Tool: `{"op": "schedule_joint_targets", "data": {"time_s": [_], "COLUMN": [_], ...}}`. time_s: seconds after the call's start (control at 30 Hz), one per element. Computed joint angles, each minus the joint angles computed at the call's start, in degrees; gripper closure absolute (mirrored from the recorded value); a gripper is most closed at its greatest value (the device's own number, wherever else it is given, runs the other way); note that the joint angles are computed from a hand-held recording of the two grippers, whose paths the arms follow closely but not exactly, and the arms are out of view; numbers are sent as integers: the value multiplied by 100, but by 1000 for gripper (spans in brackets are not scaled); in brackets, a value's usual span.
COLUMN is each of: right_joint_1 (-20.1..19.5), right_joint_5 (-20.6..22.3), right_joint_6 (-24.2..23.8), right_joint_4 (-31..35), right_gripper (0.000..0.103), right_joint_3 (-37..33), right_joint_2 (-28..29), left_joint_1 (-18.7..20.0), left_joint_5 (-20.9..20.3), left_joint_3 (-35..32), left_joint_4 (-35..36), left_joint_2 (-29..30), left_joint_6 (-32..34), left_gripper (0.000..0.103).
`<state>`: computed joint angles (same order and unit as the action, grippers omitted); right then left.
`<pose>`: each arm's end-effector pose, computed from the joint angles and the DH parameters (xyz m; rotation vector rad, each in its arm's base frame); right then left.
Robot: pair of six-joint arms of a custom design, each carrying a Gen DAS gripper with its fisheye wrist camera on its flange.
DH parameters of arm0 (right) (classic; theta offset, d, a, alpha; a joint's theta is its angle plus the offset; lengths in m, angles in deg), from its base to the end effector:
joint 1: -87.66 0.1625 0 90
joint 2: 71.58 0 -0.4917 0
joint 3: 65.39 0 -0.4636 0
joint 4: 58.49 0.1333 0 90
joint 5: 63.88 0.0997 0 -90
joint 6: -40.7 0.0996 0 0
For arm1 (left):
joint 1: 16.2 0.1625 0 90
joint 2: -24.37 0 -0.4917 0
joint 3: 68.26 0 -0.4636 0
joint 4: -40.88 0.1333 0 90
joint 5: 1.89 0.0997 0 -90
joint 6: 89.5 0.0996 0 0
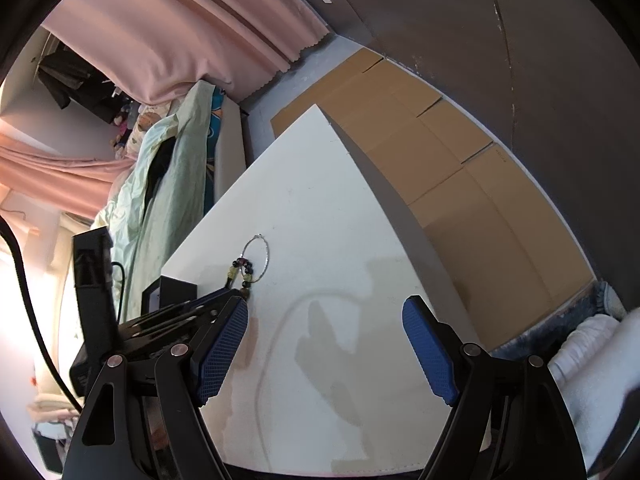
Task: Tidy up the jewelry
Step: 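Grasp the black-and-green beaded bracelet beside the hoop with the left tool, then lift the beaded bracelet into the black box and open the left tool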
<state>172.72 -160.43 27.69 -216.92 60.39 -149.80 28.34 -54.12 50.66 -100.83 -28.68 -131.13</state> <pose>0.0748 -0.5501 0.2448 0.1754 -2.9252 0.5069 -0.2646 -0.5330 0.0316 0.1879 2.4713 -0.3606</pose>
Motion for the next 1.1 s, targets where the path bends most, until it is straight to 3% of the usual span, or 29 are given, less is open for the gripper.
{"op": "schedule_joint_targets", "data": {"time_s": [0.27,0.8,1.1], "right_joint_1": [-29,231,615], "right_joint_5": [-18,-16,-407], "right_joint_6": [87,19,-169], "right_joint_4": [-7,89,494], "right_gripper": [23,23,23], "right_joint_3": [-13,-242,-591], "right_joint_2": [41,406,860], "left_joint_1": [-61,-393,-591], "left_joint_5": [170,343,623], "left_joint_3": [74,493,612], "left_joint_4": [-11,-308,-209], "left_joint_2": [20,-821,-1356], "left_joint_6": [37,-186,-400], "left_gripper": [93,93,93]}}
